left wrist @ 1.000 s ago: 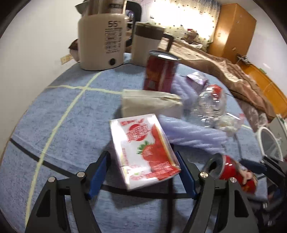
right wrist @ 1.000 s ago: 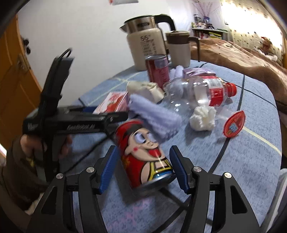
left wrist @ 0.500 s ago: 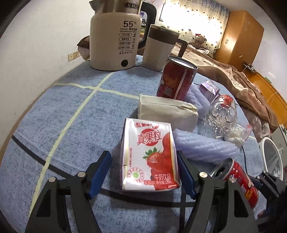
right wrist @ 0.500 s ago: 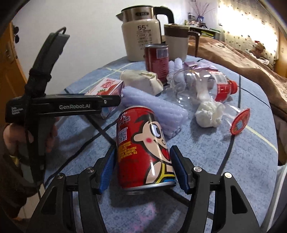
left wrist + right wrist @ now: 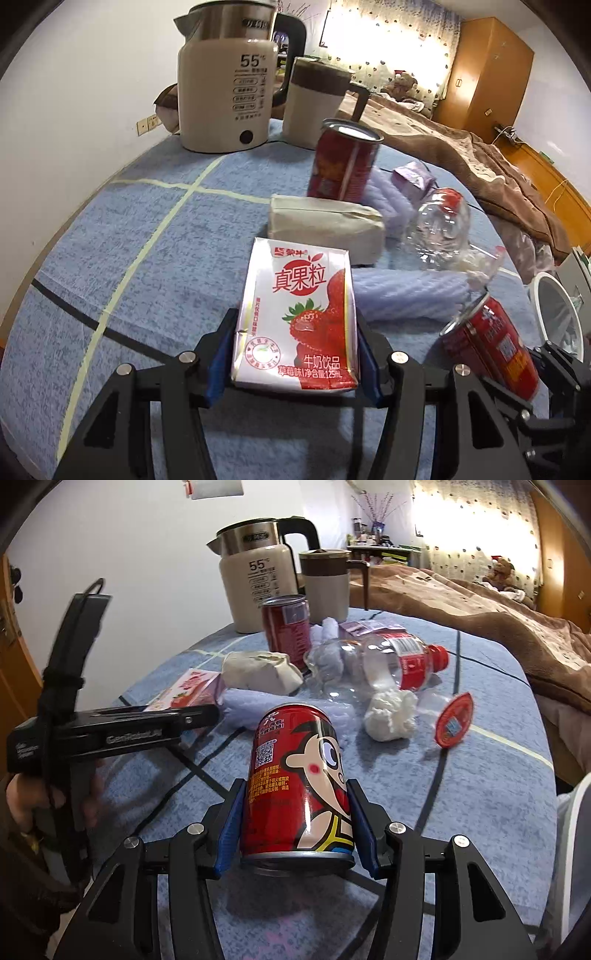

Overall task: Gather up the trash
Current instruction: 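Grasp the strawberry milk carton with the left tool while the right tool grasps the red can, then carry the carton and red can over the bin and open both tools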

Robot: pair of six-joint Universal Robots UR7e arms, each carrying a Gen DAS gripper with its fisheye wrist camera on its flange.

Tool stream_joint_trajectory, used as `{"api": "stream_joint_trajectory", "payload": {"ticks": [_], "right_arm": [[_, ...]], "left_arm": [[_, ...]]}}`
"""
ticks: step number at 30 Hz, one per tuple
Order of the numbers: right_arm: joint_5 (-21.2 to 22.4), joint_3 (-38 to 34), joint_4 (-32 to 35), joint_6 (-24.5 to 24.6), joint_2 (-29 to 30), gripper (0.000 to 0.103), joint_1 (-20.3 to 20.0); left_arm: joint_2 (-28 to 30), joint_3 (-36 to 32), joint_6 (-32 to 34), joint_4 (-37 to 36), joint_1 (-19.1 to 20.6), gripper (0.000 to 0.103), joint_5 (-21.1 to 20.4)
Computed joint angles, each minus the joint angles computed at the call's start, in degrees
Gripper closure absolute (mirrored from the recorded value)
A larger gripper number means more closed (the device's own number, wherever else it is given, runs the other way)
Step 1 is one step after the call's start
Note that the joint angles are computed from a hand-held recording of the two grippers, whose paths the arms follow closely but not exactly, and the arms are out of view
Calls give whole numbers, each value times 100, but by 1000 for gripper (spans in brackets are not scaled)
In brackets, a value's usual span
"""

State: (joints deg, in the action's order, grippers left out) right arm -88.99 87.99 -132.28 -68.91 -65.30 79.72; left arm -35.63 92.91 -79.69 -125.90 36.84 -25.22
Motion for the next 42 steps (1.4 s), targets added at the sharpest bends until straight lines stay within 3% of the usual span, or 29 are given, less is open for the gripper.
{"api": "stream_joint_trajectory", "payload": {"ticks": [21,32,42], "right_arm": [[746,-449,10,712,-262,50,-373],[862,-996,-190,1124,-248,50,-613],[595,-1549,-729,1500,-85,49,-817]], "left_arm": [[599,-842,870,-148,-398,44,227],[1502,-2002,2876,-1384,-412,44,43],[2624,-3788,4499,-1787,-312,44,-446]]}}
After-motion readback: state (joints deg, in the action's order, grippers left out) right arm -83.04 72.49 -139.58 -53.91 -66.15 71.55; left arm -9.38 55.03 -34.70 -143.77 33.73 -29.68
